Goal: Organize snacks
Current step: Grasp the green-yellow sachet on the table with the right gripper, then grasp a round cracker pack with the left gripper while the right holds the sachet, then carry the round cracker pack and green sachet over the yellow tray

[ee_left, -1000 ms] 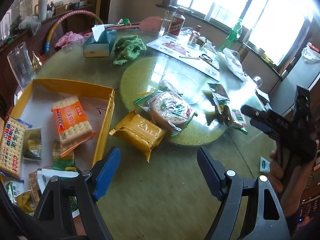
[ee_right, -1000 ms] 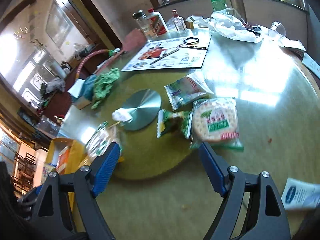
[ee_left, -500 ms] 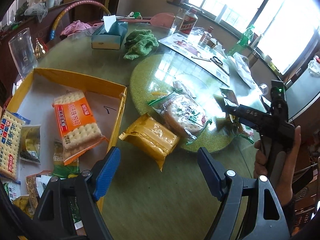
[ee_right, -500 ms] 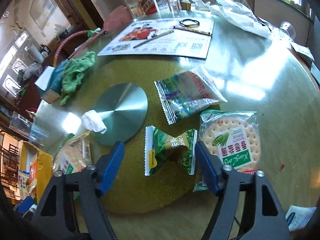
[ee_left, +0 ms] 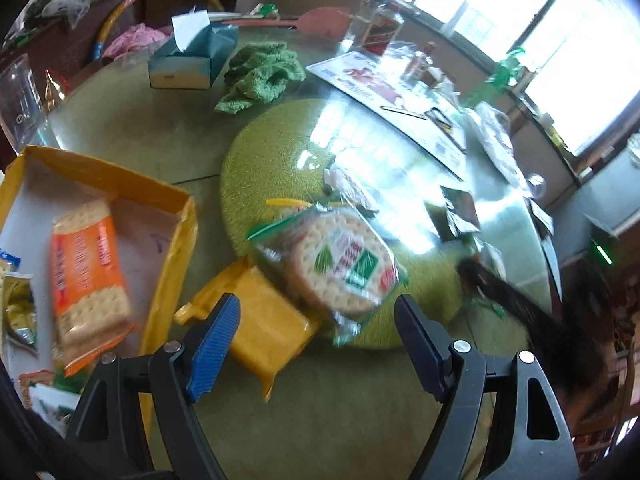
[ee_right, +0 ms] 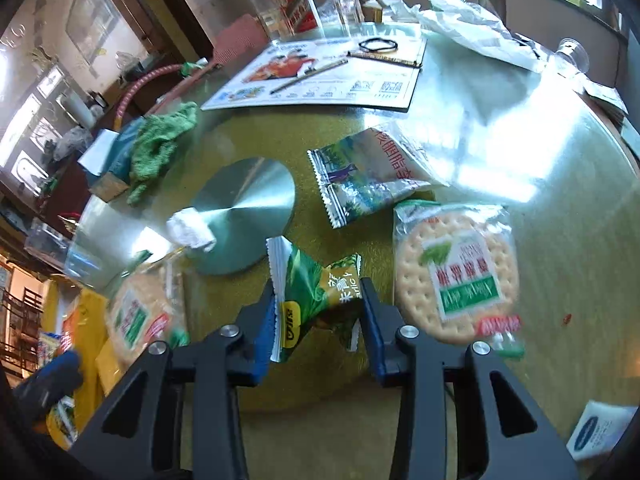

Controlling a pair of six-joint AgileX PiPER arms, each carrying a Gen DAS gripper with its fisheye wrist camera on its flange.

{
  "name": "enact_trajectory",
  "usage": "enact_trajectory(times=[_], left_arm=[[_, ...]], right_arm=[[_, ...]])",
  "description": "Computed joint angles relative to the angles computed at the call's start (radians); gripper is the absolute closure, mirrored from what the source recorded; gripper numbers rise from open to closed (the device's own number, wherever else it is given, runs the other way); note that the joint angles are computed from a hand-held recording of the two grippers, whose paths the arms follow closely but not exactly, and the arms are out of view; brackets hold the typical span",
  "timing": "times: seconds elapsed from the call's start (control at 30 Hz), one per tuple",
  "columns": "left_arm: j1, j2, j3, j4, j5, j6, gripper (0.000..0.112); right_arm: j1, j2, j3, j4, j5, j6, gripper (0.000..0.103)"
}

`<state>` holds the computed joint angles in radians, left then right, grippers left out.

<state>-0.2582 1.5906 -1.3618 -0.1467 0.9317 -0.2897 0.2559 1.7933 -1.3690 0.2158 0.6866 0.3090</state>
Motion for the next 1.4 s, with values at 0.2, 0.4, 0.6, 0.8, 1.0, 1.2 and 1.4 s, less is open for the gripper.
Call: enact_trajectory(times=[0.2,0.4,0.6,0.8,1.0,1.2,1.4], left_arm=[[-0.058,0.163,-0.170,0.117,0.064,-0.154,0.033],[-0.103,0.246,-0.260,0.222,0.103,-0.297,0.033],[-0.185,0.317,-0.336,0.377,0.158,-0.387,0.031],[-0.261,0.343,-0.324,0.503,0.170,-0.354,0.030],[-0.306,0.236,-0.188,0.607,0.094,-0.407,0.036],[-0.333,0.136,-0.101,0.643,0.059,-0.427,0.037],[-0.369,-0.015,0.026,0.680,0.013,-0.481,0.037]], right_arm=[[0.049,-0.197,0.203,-0.027,-0.109,0.035,0.063],[0.101,-0.290,0.307,-0.160,-0.179,0.170,0.063],[0.055,-0.320,0.391,-0.054,-0.255,0.099,0.063],[0.026,-0.337,0.421,0.050,-0.275,0.007,0.063],[0.017,-0.349,0.434,0.109,-0.286,-0.059,0.063],[0.015,-0.369,0.443,0.118,-0.284,-0.076,0.063],[0.090,-0.444,0.452,-0.054,-0.254,0.086,0.063]])
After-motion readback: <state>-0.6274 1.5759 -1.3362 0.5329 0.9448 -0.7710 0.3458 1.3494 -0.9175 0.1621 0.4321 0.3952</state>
